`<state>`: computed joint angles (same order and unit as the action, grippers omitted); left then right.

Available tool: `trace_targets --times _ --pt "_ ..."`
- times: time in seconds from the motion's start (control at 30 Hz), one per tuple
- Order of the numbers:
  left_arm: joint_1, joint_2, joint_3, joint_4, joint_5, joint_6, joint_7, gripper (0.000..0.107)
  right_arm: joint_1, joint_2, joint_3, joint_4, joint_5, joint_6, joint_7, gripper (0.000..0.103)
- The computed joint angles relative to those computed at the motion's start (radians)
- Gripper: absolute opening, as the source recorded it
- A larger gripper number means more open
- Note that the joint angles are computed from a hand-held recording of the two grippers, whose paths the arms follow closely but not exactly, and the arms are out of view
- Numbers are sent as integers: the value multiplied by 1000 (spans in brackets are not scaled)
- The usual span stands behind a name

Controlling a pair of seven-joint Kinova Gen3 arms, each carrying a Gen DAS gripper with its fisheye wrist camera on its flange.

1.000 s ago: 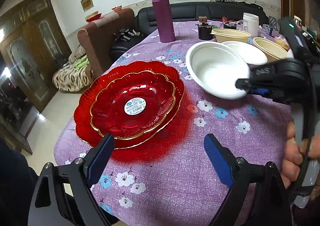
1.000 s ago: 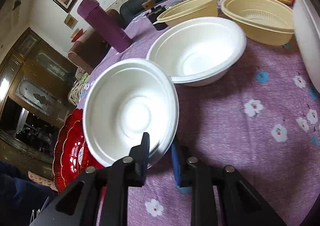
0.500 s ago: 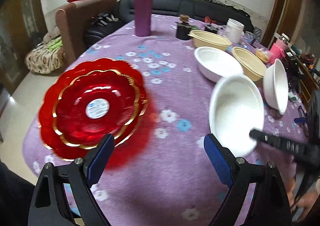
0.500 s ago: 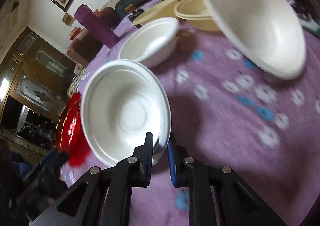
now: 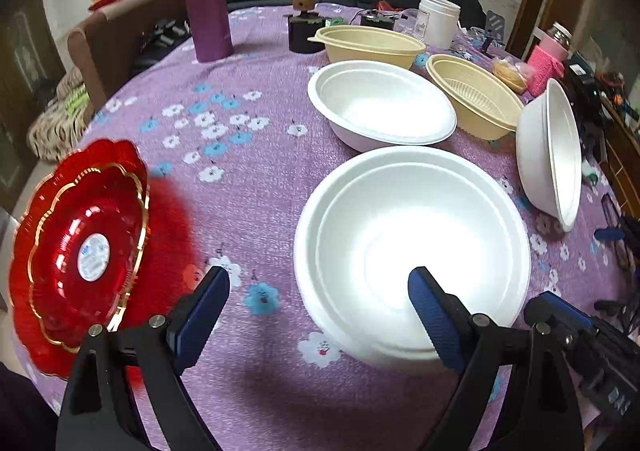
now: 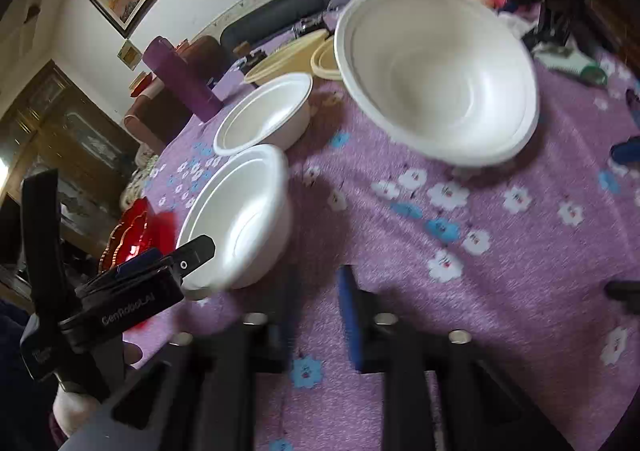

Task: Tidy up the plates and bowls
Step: 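Carry the white bowl onto the stacked red plates and open the right gripper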

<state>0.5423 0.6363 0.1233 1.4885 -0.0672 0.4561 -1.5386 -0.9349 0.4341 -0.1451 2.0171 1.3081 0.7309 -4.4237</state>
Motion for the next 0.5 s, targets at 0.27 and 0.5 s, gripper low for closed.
trace_targets --times 0.27,0.5 --pt "-74 52 60 -71 88 87 -34 90 -2 0 -7 27 68 62 -122 59" --pt "-74 79 68 -97 112 100 -70 62 72 37 -12 2 141 -23 -113 57"
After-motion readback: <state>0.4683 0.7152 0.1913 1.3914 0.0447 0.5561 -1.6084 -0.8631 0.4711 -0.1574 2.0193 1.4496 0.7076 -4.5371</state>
